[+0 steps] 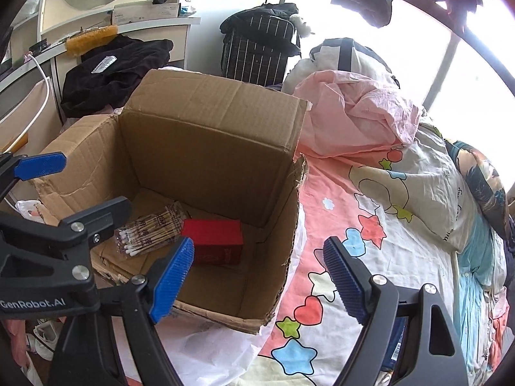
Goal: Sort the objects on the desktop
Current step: 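Open the right tool to release the red box into the cardboard box, then withdraw both tools from the cardboard box back toward the bed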
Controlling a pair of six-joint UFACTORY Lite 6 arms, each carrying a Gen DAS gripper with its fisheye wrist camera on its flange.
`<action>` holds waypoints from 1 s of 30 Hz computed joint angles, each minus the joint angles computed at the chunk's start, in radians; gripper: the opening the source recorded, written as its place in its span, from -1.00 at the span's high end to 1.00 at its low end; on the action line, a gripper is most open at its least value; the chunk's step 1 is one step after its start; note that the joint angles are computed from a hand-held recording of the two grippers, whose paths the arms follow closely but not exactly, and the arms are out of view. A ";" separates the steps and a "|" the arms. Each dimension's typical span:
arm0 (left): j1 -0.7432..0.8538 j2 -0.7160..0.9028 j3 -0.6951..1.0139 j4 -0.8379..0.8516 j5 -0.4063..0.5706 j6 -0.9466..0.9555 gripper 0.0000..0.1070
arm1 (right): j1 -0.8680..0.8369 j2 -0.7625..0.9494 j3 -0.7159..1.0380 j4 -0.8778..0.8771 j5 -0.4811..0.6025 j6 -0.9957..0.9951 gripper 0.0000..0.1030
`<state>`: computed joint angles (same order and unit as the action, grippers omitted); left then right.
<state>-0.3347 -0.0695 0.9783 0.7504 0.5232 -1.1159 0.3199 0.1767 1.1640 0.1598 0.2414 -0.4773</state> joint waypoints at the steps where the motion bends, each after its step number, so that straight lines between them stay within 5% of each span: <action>1: -0.003 -0.003 -0.003 -0.001 0.001 0.003 -0.90 | -0.005 -0.004 -0.006 0.019 -0.002 -0.026 -0.56; 12: -0.091 -0.008 -0.036 0.094 0.049 -0.092 -0.90 | -0.068 -0.071 -0.103 0.159 -0.031 -0.213 -0.56; 19: -0.155 0.022 -0.038 0.152 0.073 -0.163 -0.90 | -0.158 -0.152 -0.182 0.476 -0.019 -0.563 -0.56; 30: -0.262 0.035 -0.041 0.271 0.106 -0.309 -0.90 | -0.259 -0.239 -0.274 0.706 0.007 -0.843 -0.56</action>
<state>-0.5966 -0.0346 0.9374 1.0211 0.6292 -1.4253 0.0608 -0.0625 0.8902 0.8662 0.2488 -1.3206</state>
